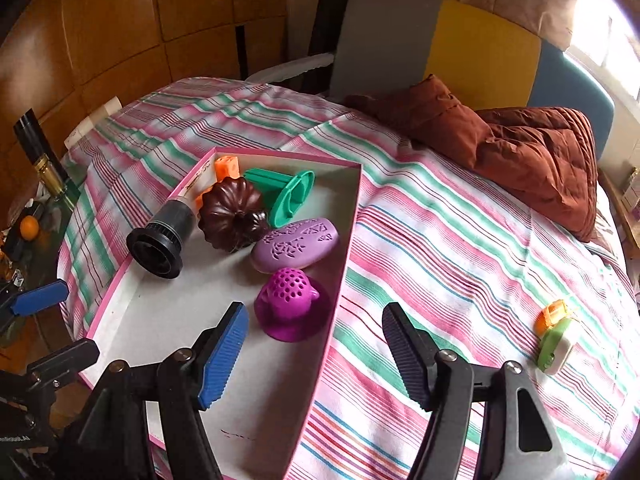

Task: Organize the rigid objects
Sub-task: 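Grasp the white-green bottle with the left gripper while the right moves toward the orange piece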

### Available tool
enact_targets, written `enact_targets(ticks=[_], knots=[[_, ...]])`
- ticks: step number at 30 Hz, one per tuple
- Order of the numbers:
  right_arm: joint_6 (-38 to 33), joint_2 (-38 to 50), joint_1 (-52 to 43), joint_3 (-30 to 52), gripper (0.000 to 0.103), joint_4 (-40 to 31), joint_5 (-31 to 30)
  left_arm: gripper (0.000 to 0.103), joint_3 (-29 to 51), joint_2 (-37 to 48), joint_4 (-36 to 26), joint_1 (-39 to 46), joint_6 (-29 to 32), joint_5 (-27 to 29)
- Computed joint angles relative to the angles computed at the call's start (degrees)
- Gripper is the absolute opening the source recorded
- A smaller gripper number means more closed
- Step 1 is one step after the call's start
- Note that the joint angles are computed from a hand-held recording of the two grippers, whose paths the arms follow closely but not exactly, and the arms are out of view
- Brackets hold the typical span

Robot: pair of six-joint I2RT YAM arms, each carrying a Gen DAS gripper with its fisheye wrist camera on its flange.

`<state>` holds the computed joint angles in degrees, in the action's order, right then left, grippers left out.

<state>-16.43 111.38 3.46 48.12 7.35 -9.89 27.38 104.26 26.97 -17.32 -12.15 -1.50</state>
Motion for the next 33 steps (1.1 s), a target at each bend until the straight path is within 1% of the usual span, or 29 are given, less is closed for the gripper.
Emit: enact_targets(ticks=[6, 10, 14, 17, 21, 24, 26, 28, 33], knots=[[-1.6, -2.2, -4.7, -1.8, 0.07, 0.2, -0.5, 0.073, 0.1, -1.0, -0.6, -1.4, 0.0, -0.8], [-3.0, -3.0, -10.1, -1.5, 0.07, -0.6, -1.2, 0.073, 1.0, -1.4, -1.7, -2.7, 0.2, -1.3], [-2.9, -1.7, -16.8, 1.1, 0.07, -1.8, -1.5, 0.073, 2.3, -1.5, -2.9, -4.2, 0.4, -1.7], [-1.6, 0.8, -22.5, 4.5, 0.07, -2.7, -1.8, 0.073, 3.9, -1.2, -4.0, -5.7, 0.6, -2.2], [2.6, 5.7, -29.5, 9.0, 0.07, -1.1, -1.0, 0.073, 6.8, -0.2, -5.9, -7.6, 1.0, -2.7], [8.4, 9.8, -35.0, 12.6, 0.07, -0.5, -1.2, 0.073, 9.6, 1.1, -7.6, -9.5, 1.2, -3.4], [13.1, 12.0, -38.3, 16.6, 0.07, -4.3, -1.3, 0.073, 12.0, 2.4, -8.9, -11.0, 1.0, -3.7], [17.1, 12.7, -41.0, 18.4, 0.07, -5.2, -2.3, 0.073, 15.0, 4.1, -10.6, -12.4, 0.8, -3.3], [21.8, 13.9, -44.5, 21.5, 0.07, -9.4, -6.3, 0.073, 24.2, 9.4, -15.6, -16.1, 1.0, -1.0]])
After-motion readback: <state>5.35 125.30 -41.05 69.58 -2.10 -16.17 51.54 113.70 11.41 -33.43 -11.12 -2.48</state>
